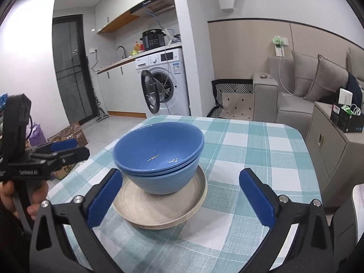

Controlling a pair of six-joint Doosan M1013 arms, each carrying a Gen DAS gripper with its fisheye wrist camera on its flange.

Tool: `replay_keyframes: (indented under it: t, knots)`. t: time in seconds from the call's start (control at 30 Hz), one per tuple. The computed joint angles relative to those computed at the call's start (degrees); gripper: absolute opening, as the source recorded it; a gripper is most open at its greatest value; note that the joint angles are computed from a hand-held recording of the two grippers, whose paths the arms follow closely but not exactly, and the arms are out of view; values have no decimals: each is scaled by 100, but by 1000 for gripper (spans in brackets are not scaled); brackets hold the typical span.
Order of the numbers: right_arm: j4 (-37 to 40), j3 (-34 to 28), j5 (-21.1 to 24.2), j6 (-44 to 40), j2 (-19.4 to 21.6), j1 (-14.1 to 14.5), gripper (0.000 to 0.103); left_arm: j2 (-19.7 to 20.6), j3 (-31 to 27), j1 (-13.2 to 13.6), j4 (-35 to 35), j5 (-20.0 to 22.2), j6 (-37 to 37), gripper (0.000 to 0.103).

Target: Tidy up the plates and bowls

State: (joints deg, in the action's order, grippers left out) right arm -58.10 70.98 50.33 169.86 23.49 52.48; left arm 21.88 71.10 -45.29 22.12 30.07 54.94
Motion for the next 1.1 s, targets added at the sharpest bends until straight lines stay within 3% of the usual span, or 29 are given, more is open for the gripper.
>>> replay_keyframes:
  t: [0.17,0.3,0.43,0.53,0.7,1.1]
  knots:
    - [-288,155,-4,140,-43,143,103,-208,441,-113,1213,-252,-905,103]
    - [-305,234,13,141,-49,191,103,-265,656,-207,2116,-204,-1511,103]
    - [-400,352,-64,317,-71,212,103,-263,773,-214,2284,-279,-1644,103]
    - [-563,434,-138,495,-77,214,103,-262,922,-232,3145,-372,-2608,103]
    - [-632,508,-217,515,-64,220,103,-253,1040,-182,3327,-557,-3099,103]
    - [-1048,716,-436,820,-85,234,103,-173,1140,-202,3745,-783,-3412,103]
